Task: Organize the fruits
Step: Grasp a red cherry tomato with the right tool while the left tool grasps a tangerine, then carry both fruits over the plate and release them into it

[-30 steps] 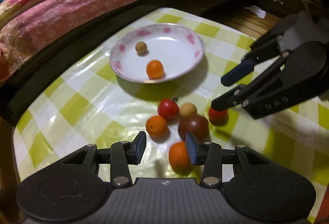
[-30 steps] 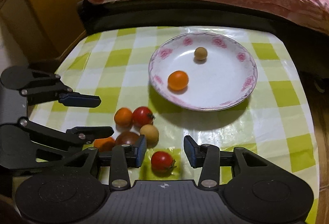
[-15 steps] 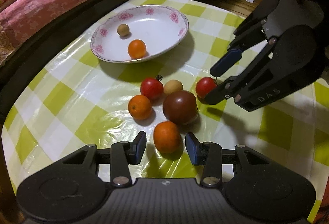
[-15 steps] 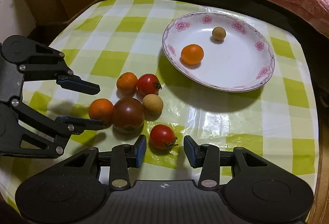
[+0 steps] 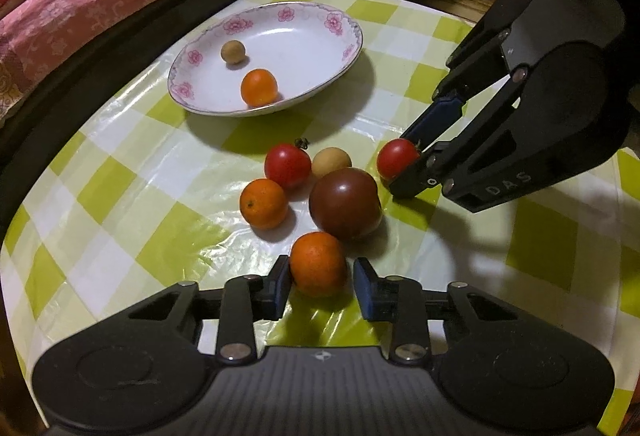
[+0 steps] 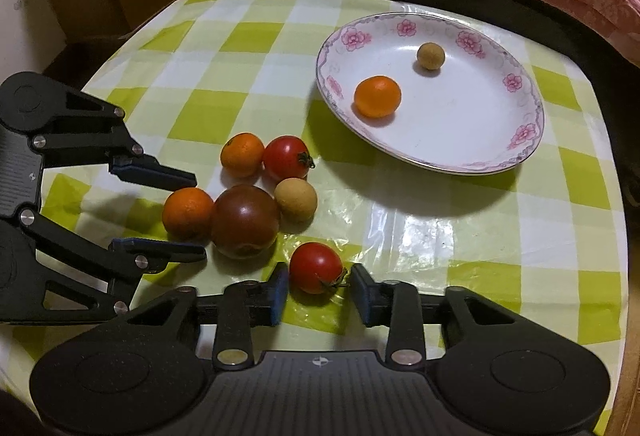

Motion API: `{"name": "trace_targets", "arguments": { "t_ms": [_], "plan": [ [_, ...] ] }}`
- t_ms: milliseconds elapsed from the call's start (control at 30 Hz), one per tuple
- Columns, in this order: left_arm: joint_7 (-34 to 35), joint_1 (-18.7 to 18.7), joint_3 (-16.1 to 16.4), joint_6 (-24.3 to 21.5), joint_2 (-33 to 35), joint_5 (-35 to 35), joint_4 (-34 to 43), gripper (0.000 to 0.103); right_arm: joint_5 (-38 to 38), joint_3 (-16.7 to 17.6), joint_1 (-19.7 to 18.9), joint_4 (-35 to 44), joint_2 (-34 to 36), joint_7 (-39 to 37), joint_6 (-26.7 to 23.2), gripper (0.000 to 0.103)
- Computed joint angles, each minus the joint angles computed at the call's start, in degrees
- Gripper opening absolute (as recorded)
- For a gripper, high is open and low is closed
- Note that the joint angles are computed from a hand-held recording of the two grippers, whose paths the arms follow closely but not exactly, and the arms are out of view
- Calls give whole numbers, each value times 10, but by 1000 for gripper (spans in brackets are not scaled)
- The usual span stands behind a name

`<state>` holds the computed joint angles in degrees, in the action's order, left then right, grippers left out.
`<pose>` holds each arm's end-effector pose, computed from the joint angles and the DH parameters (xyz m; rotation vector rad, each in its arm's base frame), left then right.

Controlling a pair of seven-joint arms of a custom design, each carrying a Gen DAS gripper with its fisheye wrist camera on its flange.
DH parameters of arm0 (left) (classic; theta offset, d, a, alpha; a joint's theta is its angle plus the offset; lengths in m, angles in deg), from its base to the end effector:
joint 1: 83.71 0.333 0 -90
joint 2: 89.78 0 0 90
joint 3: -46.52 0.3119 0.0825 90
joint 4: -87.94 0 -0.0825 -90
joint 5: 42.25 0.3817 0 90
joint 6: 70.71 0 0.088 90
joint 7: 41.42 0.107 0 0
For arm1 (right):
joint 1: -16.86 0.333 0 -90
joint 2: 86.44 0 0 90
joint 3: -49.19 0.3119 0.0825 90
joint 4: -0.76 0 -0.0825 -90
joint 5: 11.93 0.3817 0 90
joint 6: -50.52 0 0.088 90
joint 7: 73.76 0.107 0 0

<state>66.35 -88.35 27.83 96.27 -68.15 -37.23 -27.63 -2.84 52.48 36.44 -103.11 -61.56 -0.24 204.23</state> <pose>0.5918 -0.2463 0.3315 -1.1093 2.5255 -0.6319 0.6300 0.2561 0.3468 -2.3757 1.3312 -0.2740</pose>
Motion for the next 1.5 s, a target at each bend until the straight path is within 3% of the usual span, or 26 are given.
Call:
{"name": "trace_targets", "arguments": {
  "t_ms": [300, 1100, 1500],
  "plan": [
    [-29, -17, 22, -5, -4, 26, 2, 36, -21, -7, 8, -7, -7, 10, 12, 26],
    [-77, -18, 34, 12, 1, 53, 24, 36, -33, -16, 11, -2, -5, 41, 31, 26],
    [-128, -50, 64, 9, 33, 98, 90, 36, -44, -30, 15, 12, -2, 81, 60, 26]
  ]
}}
